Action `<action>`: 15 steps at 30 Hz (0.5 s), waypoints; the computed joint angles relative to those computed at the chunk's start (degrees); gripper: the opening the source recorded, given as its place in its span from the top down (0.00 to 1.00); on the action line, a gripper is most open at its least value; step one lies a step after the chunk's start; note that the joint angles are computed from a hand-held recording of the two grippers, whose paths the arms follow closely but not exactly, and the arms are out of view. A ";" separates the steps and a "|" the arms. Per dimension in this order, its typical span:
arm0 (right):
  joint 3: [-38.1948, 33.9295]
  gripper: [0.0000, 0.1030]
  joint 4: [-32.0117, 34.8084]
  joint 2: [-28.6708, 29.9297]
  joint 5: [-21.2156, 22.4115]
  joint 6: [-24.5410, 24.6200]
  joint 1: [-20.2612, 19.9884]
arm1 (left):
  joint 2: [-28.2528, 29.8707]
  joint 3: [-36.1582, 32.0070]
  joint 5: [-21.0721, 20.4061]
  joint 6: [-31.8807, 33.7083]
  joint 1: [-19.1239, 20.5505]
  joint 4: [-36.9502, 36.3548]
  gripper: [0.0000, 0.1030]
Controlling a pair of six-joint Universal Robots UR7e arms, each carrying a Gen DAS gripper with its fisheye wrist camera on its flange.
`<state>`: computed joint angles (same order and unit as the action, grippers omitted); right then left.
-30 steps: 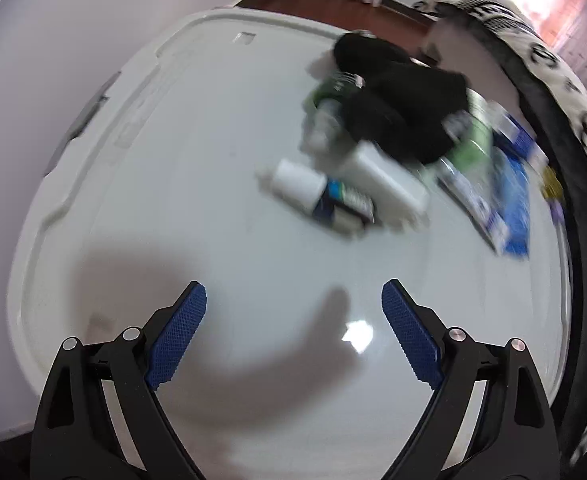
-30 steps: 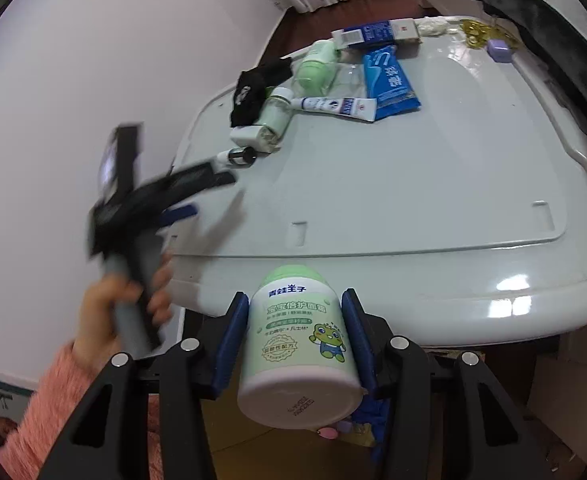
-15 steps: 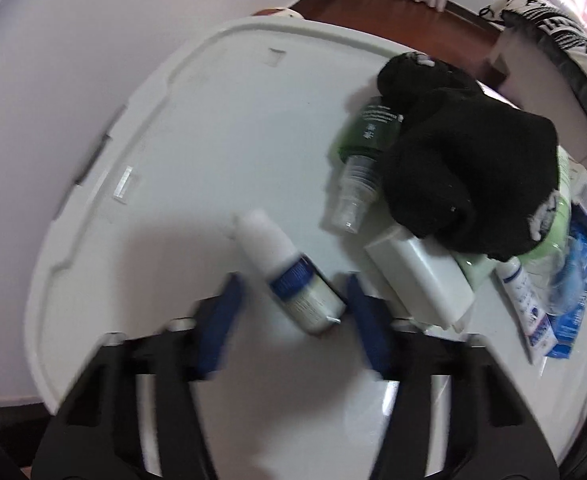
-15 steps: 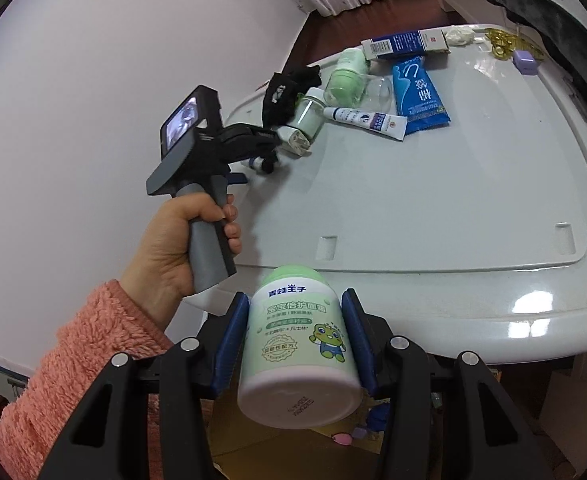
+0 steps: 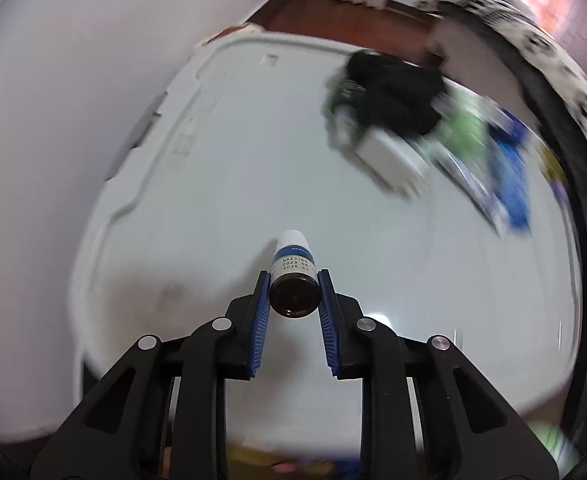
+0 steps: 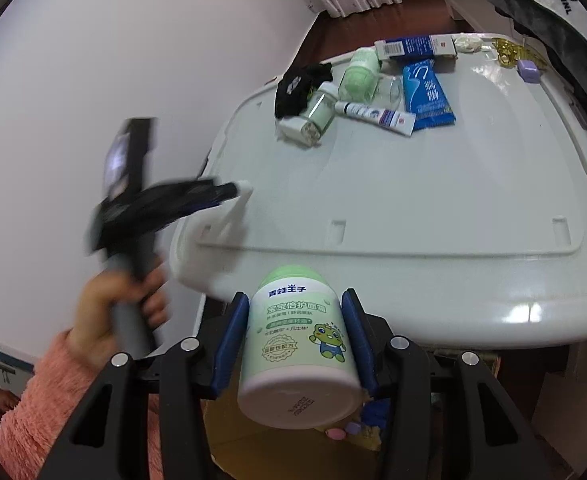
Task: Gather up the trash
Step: 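Carry the green-capped bottle to the box with the right gripper while the left grasps a small dark vial, then open both grippers over the cardboard box to drop the bottle and vial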
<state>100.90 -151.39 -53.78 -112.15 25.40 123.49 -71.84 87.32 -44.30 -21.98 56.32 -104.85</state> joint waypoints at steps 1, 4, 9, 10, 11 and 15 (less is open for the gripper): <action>0.19 0.53 0.33 -0.02 -0.38 0.14 0.35 | -2.94 2.70 -0.23 0.97 -1.27 0.72 0.77; 1.12 0.53 1.35 -0.15 -1.84 0.98 1.77 | -9.23 7.88 -3.68 1.57 -3.56 4.12 0.77; 5.53 0.53 3.96 -0.97 -2.47 7.17 3.03 | -17.36 16.45 -10.47 0.36 -6.43 11.47 0.77; 5.93 0.53 5.02 -0.87 -2.65 8.36 3.14 | -17.63 17.29 -11.49 0.60 -6.16 12.65 0.77; 6.32 0.53 7.07 -0.57 -3.07 10.02 3.22 | -18.03 18.76 -12.22 0.22 -6.35 14.19 0.77; 5.59 0.11 17.45 1.76 -7.33 15.94 2.79 | -14.87 22.00 -14.47 -3.42 -3.98 21.69 0.32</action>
<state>106.49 -133.94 -52.02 -119.49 41.34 126.28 -86.71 109.32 -58.77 -25.39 52.34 -83.16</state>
